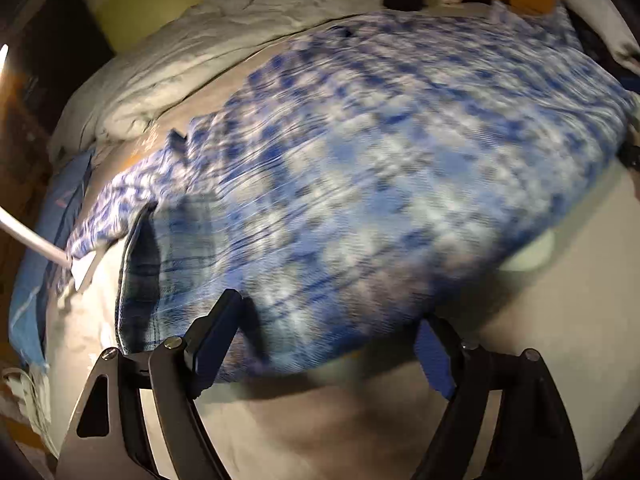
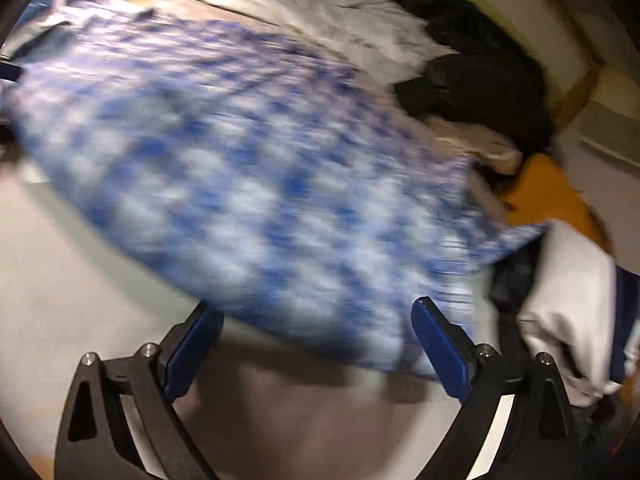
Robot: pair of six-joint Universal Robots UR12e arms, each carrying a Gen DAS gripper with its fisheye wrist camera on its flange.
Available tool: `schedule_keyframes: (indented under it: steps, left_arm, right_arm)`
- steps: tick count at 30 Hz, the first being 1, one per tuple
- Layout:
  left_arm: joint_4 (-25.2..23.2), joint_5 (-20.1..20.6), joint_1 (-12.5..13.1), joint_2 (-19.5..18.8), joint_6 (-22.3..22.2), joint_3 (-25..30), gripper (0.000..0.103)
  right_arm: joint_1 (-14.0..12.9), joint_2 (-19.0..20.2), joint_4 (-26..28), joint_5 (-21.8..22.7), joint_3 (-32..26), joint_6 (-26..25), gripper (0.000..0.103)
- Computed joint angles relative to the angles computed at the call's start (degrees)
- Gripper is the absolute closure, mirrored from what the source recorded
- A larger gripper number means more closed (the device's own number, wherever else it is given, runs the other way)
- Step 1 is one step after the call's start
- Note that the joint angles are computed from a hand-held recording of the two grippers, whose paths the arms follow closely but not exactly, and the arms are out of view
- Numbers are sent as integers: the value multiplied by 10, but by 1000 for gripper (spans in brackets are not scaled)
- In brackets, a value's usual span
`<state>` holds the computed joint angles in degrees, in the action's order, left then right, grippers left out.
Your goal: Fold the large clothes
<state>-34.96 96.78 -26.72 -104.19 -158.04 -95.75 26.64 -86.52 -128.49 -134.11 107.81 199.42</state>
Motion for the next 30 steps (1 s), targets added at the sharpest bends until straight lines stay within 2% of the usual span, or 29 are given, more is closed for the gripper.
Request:
schedule_keyframes:
  steps: [2,3,4,5,6,7,8,10,11,13,15,17,20,23,27,30]
  left_arm:
    - [4,10,4,-5,-23,3,25]
    - [8,23,4,-8,-33,5,33]
    - [14,42,4,-11,-42,6,49]
    - [19,59,5,-13,-52,8,60]
    - [23,69,8,-15,-69,10,80]
    - [21,61,15,-13,-84,11,86]
    - [18,38,24,-9,-103,10,89]
    - [18,11,36,-1,-123,7,95]
    - [23,9,36,3,-125,4,97]
    - [54,18,30,14,-123,-10,99]
    - [82,23,26,29,-119,-24,99]
    - [81,7,28,45,-127,-32,99]
    - [102,-17,36,79,-129,-65,99]
    - [95,-25,39,99,-124,-87,99]
    - [77,-53,44,120,-128,-107,99]
    - [70,-43,42,121,-124,-108,99]
  right_arm:
    - [-5,0,7,-19,2,15,9]
    - [-9,-2,8,-22,4,21,9]
    - [-13,-4,11,-27,7,28,18]
    - [-15,-4,21,-37,6,38,28]
    - [-17,-6,42,-48,4,51,50]
    - [-19,-7,64,-57,2,67,74]
    - [-23,-13,89,-60,0,96,80]
    - [-39,-32,82,-27,8,135,92]
    - [-49,-46,52,5,18,141,94]
    - [-54,-60,24,27,27,159,97]
    - [-44,-67,16,10,29,178,97]
    - [-31,-76,13,-7,32,200,97]
    - [-14,-103,-22,0,50,227,97]
    - [4,-118,-56,6,70,235,97]
    - [29,-120,-47,31,79,244,97]
    - [41,-122,-56,46,89,248,97]
